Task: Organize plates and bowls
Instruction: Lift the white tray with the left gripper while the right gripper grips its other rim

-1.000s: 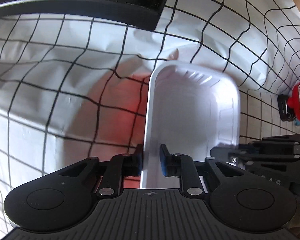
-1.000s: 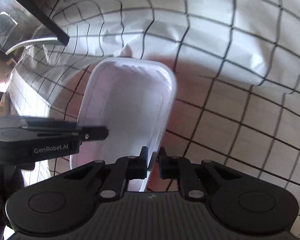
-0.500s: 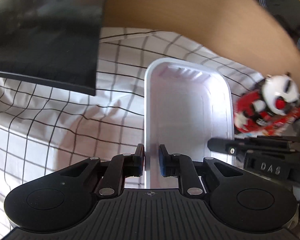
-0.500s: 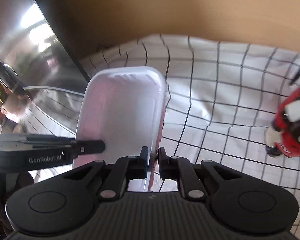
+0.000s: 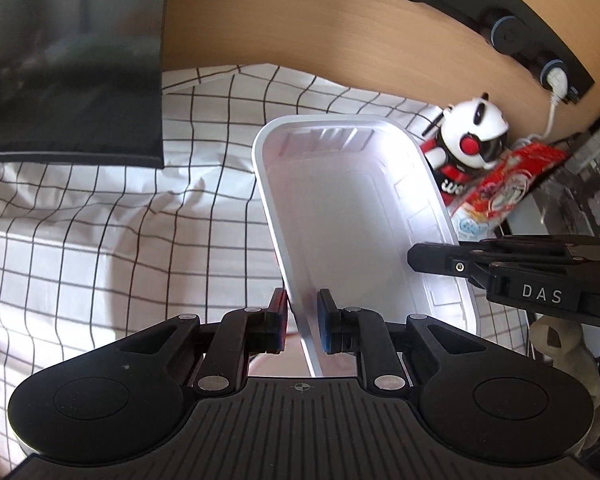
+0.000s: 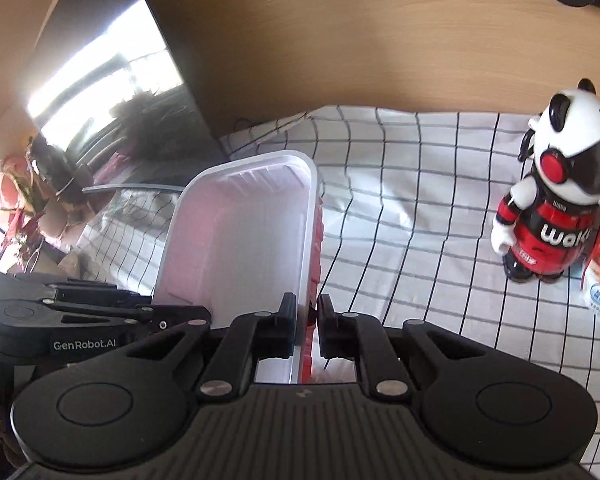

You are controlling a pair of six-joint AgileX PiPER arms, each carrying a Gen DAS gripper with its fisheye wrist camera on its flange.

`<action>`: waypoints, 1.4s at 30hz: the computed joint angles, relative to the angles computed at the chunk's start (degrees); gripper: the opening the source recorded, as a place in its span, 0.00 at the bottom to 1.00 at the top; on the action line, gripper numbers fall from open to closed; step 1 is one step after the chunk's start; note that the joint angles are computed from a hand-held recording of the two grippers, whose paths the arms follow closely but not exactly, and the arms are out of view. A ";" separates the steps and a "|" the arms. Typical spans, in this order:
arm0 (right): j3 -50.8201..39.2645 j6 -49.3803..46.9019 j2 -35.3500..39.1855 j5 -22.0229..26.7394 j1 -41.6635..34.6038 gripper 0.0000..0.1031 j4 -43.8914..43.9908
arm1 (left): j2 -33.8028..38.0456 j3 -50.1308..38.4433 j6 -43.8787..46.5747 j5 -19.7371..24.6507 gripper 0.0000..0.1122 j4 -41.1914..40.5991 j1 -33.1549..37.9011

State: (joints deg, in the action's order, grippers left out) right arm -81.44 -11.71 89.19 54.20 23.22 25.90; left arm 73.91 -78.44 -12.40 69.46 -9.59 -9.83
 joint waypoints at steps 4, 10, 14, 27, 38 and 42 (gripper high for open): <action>5.16 -1.25 -1.76 -0.83 1.86 0.12 0.42 | -4.70 6.77 -1.07 -2.05 0.16 2.98 -1.84; 12.51 1.28 -2.45 -4.43 7.97 0.12 -3.31 | -8.93 15.25 -2.46 -3.80 0.16 5.71 -3.17; 15.46 1.75 -2.88 -5.86 10.44 0.13 -4.91 | -11.01 18.70 -1.57 -4.88 0.16 5.02 -2.47; 15.70 -2.35 -3.27 -5.65 8.69 0.30 -2.92 | -15.45 23.18 0.31 -9.65 0.10 5.67 -3.19; 9.66 1.09 4.76 -9.84 5.51 0.21 1.21 | -13.58 23.32 2.23 -10.21 0.11 4.92 -3.48; 8.83 0.41 5.55 -10.70 5.83 0.19 1.74 | -12.06 22.53 1.09 -10.46 0.11 4.21 -1.57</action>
State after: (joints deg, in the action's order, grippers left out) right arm -72.61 -11.30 94.74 43.50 29.05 27.64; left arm 61.85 -55.90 -11.31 59.00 -5.38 -11.40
